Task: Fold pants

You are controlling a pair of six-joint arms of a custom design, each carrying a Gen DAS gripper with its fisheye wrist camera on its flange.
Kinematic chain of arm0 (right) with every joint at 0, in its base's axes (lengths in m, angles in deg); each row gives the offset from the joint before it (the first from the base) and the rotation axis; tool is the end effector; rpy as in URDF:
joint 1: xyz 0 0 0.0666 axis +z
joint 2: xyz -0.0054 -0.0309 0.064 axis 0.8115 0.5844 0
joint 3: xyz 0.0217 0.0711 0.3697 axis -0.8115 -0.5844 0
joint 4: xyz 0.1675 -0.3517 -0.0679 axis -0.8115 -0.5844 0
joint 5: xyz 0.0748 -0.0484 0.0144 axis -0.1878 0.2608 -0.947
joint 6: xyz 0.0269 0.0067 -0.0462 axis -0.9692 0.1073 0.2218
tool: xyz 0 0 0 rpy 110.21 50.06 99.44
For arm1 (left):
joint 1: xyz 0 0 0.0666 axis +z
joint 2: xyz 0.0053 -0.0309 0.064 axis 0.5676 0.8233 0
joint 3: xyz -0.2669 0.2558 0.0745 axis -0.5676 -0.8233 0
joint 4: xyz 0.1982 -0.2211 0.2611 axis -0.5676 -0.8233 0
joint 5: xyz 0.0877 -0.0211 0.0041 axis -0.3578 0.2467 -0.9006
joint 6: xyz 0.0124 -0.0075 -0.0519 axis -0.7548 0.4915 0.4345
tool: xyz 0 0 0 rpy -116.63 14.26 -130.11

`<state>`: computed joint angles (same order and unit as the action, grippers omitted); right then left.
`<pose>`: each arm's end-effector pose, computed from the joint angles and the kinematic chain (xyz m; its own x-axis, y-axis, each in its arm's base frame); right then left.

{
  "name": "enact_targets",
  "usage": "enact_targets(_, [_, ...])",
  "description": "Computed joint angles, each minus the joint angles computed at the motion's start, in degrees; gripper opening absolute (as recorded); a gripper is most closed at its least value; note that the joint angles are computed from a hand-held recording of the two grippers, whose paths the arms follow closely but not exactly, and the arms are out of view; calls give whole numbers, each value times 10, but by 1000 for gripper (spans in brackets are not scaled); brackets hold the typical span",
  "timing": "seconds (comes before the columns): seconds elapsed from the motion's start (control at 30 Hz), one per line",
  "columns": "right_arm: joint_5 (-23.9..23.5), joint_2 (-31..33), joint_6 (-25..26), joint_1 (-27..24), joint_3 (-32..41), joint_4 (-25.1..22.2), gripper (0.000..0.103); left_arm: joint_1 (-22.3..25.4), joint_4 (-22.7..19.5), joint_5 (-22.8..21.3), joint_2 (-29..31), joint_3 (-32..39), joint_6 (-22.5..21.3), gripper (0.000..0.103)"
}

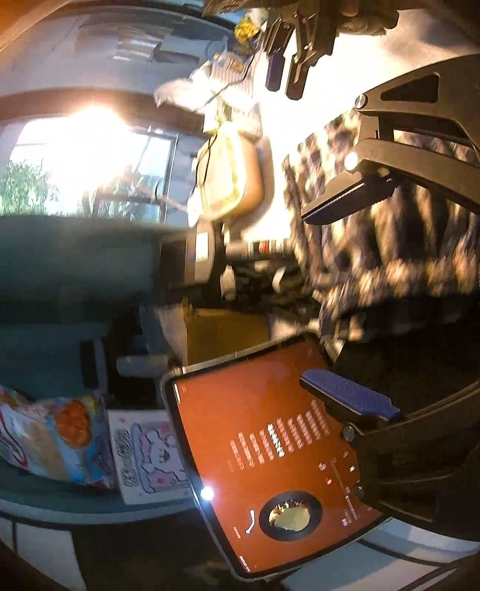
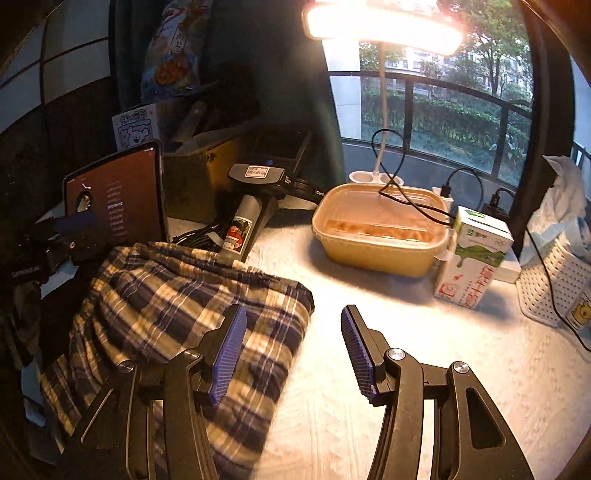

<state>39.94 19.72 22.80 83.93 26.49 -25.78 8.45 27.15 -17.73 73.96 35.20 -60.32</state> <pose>0.5015 0.2899 0.4045 -0.5472 -0.2808 -0.7885 -0.5543 0.8274 0.0900 0.4239 -0.1955 0.4593 -0.5733 0.0183 -0.8192 0.0410 0.9991 -0.0063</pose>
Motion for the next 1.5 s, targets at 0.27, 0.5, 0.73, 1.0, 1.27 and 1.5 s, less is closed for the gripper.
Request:
enact_targets(0.27, [7,-85,-9,-11,-89,21,56,-70,-14,-17,-9,-4,27,81])
enact_targets(0.5, [13,-163,-16,-23,-167,32,57,-127,-19,-39,-13,-3,54,81])
enact_targets(0.73, [22,-243,-25,-42,-237,39,58,-175,-15,-58,-13,2,64,81])
enact_targets(1.0, [46,-333,-31,-62,-299,35,59,-223,0,-76,-9,12,61,81])
enact_targets(1.27, [79,-421,-34,-67,-335,25,64,-266,30,-114,-22,15,40,81])
enact_targets(1.5, [110,-482,-31,-60,-346,18,74,-305,55,-160,-38,19,42,98])
